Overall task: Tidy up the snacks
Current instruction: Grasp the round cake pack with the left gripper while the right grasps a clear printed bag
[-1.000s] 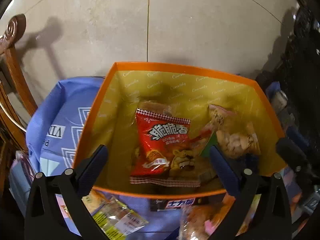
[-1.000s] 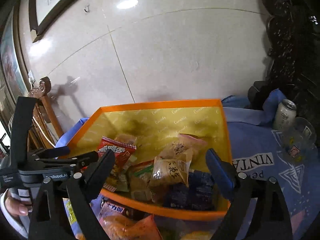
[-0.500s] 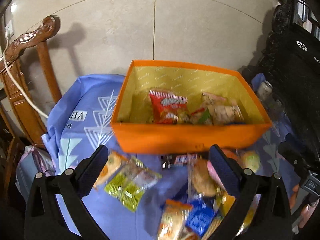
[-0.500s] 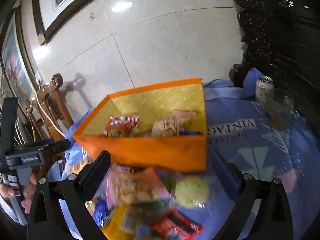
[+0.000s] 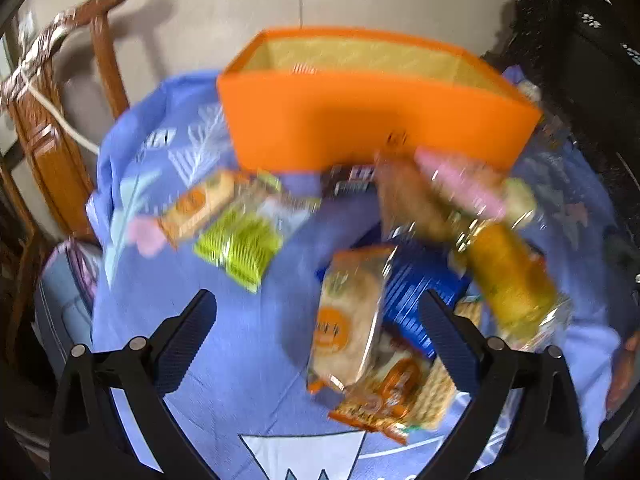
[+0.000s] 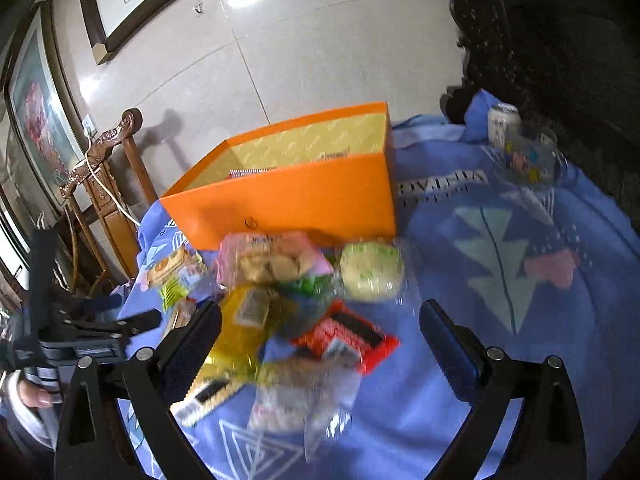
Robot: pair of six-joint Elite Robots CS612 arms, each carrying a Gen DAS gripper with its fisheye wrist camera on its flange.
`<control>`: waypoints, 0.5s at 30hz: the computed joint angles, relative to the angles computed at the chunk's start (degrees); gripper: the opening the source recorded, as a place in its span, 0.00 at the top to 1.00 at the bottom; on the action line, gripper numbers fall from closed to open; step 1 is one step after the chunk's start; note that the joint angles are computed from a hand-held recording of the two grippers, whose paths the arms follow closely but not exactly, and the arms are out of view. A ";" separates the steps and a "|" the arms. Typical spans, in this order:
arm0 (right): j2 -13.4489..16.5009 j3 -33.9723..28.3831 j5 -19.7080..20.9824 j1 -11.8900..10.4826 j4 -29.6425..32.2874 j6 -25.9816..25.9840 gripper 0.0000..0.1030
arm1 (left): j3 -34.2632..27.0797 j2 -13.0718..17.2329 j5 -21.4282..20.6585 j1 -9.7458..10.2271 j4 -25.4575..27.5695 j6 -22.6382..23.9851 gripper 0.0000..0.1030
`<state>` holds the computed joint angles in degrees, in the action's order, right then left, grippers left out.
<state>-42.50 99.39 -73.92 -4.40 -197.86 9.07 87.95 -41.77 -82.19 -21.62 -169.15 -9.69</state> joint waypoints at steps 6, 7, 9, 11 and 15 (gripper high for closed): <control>-0.35 1.78 1.34 -0.49 -0.08 -0.52 0.03 | -0.06 1.38 -2.83 0.97 1.23 -1.96 0.04; -0.35 1.95 1.44 -0.45 0.06 -0.75 0.03 | -0.32 1.66 -3.28 1.09 1.52 -1.81 0.08; -0.29 2.02 1.52 -0.35 0.40 -1.09 0.03 | -1.00 2.16 -3.99 1.20 2.20 -1.42 0.21; -0.27 2.08 1.52 -0.18 1.03 -1.87 0.03 | -2.26 2.93 -6.30 1.52 4.20 -0.90 0.32; -0.32 1.99 0.45 0.34 2.69 -4.85 0.03 | -3.08 3.75 -4.28 1.16 4.90 0.15 0.55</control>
